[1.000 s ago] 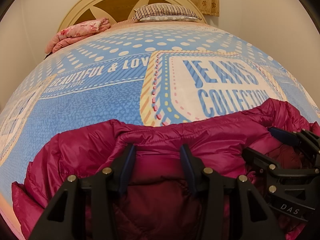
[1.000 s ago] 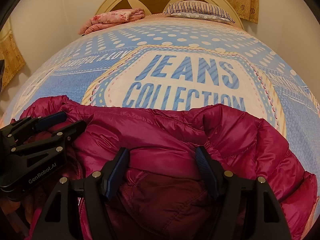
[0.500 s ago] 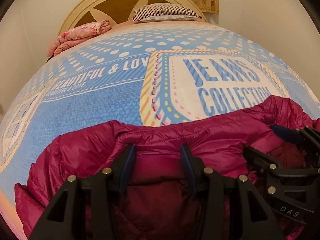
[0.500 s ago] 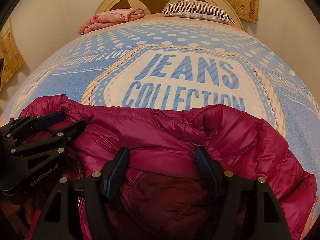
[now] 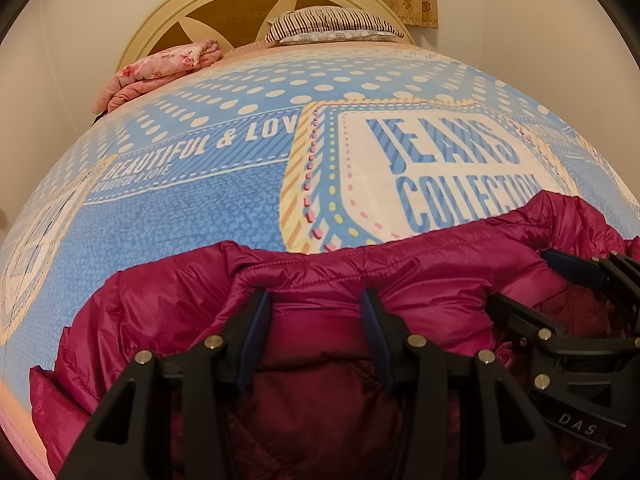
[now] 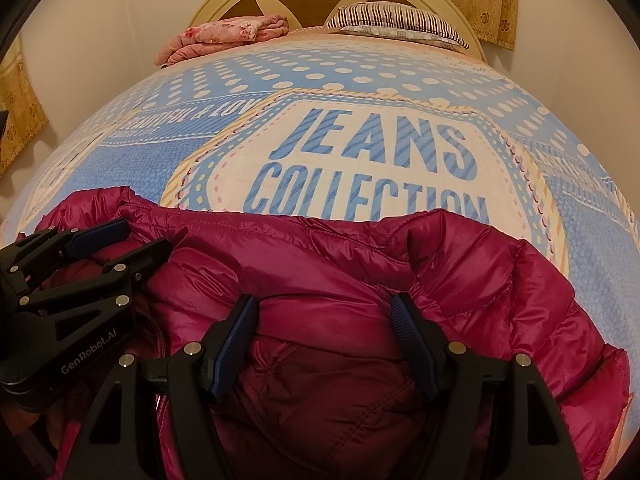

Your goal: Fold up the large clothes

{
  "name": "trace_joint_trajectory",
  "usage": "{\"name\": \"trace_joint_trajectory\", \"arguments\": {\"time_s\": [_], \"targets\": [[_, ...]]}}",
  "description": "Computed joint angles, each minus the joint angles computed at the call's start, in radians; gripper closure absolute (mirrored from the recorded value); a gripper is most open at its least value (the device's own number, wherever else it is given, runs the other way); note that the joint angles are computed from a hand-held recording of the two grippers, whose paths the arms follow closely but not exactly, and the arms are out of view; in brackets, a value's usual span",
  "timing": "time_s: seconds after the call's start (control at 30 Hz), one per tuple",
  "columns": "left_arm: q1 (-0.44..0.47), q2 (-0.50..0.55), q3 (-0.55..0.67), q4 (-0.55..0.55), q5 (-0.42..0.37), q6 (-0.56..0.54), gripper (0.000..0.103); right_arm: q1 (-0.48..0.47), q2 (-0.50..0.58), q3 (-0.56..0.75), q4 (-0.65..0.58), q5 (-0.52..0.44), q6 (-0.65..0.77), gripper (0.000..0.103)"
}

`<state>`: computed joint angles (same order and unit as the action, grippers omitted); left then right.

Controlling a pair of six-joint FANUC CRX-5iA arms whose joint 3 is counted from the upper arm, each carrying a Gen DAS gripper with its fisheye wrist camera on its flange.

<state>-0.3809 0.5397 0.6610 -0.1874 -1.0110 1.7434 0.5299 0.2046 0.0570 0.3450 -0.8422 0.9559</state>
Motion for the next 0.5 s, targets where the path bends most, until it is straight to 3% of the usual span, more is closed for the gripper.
{"name": "trace_joint_trajectory", "arguments": {"time_s": [0.4,0.47,0.5], "targets": [[-0.005,0.007,0.021,-0.011,-0.022,-0.007,0.051,0.001,-0.002,0.001,-0.001,0.003,0.005,0.031],[-0.004,-0.003,0.015,-0.006,-0.022,-0.026,0.043,-0.001,-0.008,0.005,-0.015,0.002,0.03,0.029],[-0.007,-0.027,-0.007,-0.025,-0.007,-0.016,0.032,0.0,-0.014,0.007,-0.022,-0.005,0.049,0.027]]}}
